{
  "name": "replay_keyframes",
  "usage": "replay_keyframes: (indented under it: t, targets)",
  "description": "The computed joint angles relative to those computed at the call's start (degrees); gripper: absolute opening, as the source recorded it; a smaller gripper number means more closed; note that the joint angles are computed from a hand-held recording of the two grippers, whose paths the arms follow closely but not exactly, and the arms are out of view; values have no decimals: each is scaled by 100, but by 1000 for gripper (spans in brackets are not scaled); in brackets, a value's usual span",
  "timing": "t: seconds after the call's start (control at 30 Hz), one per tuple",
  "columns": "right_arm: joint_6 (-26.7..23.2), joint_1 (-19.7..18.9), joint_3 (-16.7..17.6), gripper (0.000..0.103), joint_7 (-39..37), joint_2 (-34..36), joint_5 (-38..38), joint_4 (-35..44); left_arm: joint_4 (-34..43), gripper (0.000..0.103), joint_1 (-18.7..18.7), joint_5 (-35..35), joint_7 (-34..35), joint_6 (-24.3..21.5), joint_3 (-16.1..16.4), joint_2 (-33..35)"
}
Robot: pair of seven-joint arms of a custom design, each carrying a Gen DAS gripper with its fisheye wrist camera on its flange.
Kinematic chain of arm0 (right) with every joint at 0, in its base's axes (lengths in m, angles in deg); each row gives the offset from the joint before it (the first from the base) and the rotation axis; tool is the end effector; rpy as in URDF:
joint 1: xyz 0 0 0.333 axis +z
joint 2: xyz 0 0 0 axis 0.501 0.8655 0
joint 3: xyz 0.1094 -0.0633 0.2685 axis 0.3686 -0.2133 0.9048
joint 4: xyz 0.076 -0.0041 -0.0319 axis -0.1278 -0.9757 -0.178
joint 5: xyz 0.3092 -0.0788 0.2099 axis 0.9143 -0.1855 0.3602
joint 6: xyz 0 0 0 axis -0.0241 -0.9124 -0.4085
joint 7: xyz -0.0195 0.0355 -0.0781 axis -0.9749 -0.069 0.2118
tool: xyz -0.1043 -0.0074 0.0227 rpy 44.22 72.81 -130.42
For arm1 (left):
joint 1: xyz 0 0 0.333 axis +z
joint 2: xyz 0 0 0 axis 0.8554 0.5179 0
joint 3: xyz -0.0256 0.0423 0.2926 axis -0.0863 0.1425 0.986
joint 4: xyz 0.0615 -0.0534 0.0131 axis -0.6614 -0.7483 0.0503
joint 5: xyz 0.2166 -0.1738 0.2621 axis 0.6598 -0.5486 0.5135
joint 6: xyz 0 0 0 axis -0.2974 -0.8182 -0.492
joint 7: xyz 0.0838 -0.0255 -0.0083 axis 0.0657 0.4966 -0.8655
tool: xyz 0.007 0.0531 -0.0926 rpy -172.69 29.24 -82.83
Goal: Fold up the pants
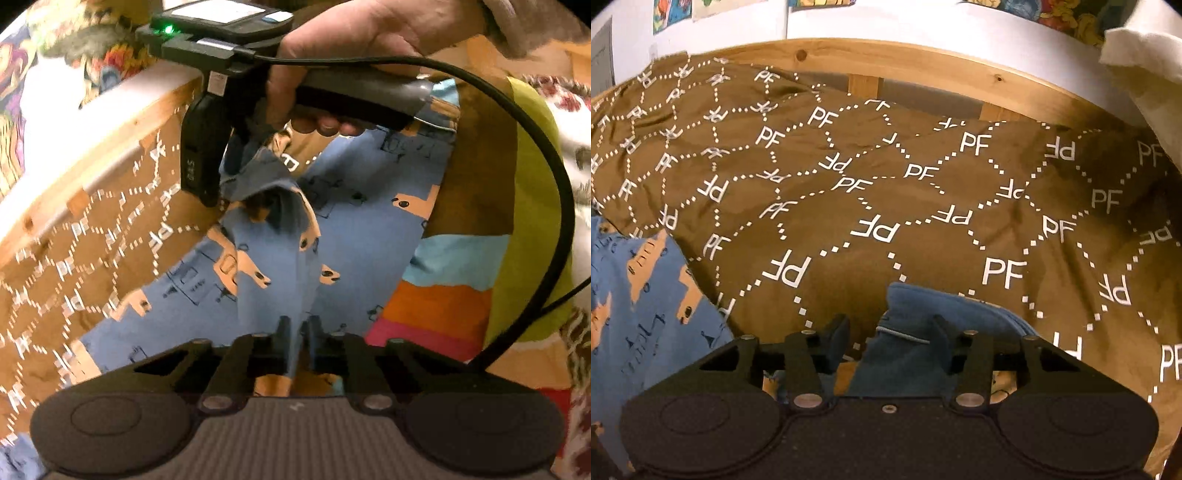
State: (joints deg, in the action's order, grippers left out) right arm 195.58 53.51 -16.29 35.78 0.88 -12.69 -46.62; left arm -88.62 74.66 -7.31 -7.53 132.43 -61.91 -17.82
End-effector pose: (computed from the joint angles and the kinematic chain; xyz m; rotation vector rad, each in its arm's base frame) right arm 0.6116 0.3578 0.4398 -2.2935 0.9465 -0.4832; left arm 0.3520 -0.2364 0.3826 -1.1571 2.1124 -0.5991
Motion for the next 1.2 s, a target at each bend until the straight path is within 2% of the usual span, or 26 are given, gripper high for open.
replay_keyframes:
  t: [0.03, 0.07, 0.1, 0.17, 0.23, 0.3, 0.33, 0.4, 0.43, 0.47, 0.53, 0.63, 0.7, 0.8, 0.87, 1.03, 1.07, 1.13, 1.17, 1.2]
  targets:
    - [1, 57, -59, 37, 62, 34, -72, 41, -6, 3, -122, -73, -8, -23, 133, 53]
    - [42, 137, -153, 20, 163, 40, -192, 41, -9, 2, -224, -129, -17, -31, 251, 94]
    - [70, 139, -165, 15, 184, 32, -229, 34, -18, 2, -285, -151, -18, -22, 326, 107]
    - [138, -98, 65, 7, 5, -58, 79, -70, -44, 1, -306, -150, -13, 38, 369, 84]
    - [500, -439, 386, 6, -297, -321, 604, -462, -105, 1, -390, -170, 76, 147, 477, 52]
    - [972, -1008, 942, 6, -951, -742, 1528, -1031, -163, 1, -514, -225, 247, 239, 611, 33]
    - [1199, -1431, 1379, 6, -1523, -962, 2262, -1311, -206, 1, -597, -255, 362, 286, 694, 15]
    - [1472, -2034, 1920, 6, -2438, -1474, 3601, -1819, -268, 1, -780, -346, 605, 354, 861, 22]
    - [1493, -2272, 2125, 6, -2935, -1675, 4304, -1962, -294, 1, -887, -392, 737, 382, 964, 46]
    - [1548, -2403, 2181, 6, -3274, -1946, 4874, -2171, -313, 1, -1001, -446, 858, 395, 1069, 77]
    - [1525, -2518, 2130, 6, -3920, -2449, 6022, -2534, -383, 0, -1217, -526, 1129, 465, 1281, 127]
    - [1562, -2385, 1815, 6, -4168, -3041, 6756, -3139, -460, 1, -1180, -564, 1496, 665, 1242, 174]
    - [1520, -2308, 1628, 6, -3874, -3337, 6846, -3573, -466, 0, -1186, -622, 1711, 703, 1237, 250]
    - [1591, -2207, 1477, 6, -3248, -3465, 6590, -4033, -476, 0, -1228, -760, 1978, 721, 1269, 360]
    - [1643, -2016, 1307, 6, -3288, -3519, 6873, -4190, -546, 0, -1308, -862, 2142, 783, 1359, 362]
    - [1863, -1366, 833, 6, -4690, -3627, 8088, -4257, -604, 0, -1382, -1162, 2477, 880, 1400, 401]
    - [1908, -1228, 731, 3, -5150, -3709, 8529, -4258, -614, 0, -1414, -1221, 2544, 902, 1426, 406]
    - [2123, -1027, 623, 1, -5969, -3838, 9240, -4256, -628, 0, -1527, -1343, 2672, 902, 1531, 423]
    - [2219, -952, 586, 1, -5986, -3884, 9267, -4306, -621, 0, -1592, -1403, 2739, 872, 1588, 447]
    - [2184, -875, 500, 1, -5601, -3926, 8894, -4437, -623, 0, -1610, -1470, 2796, 861, 1587, 451]
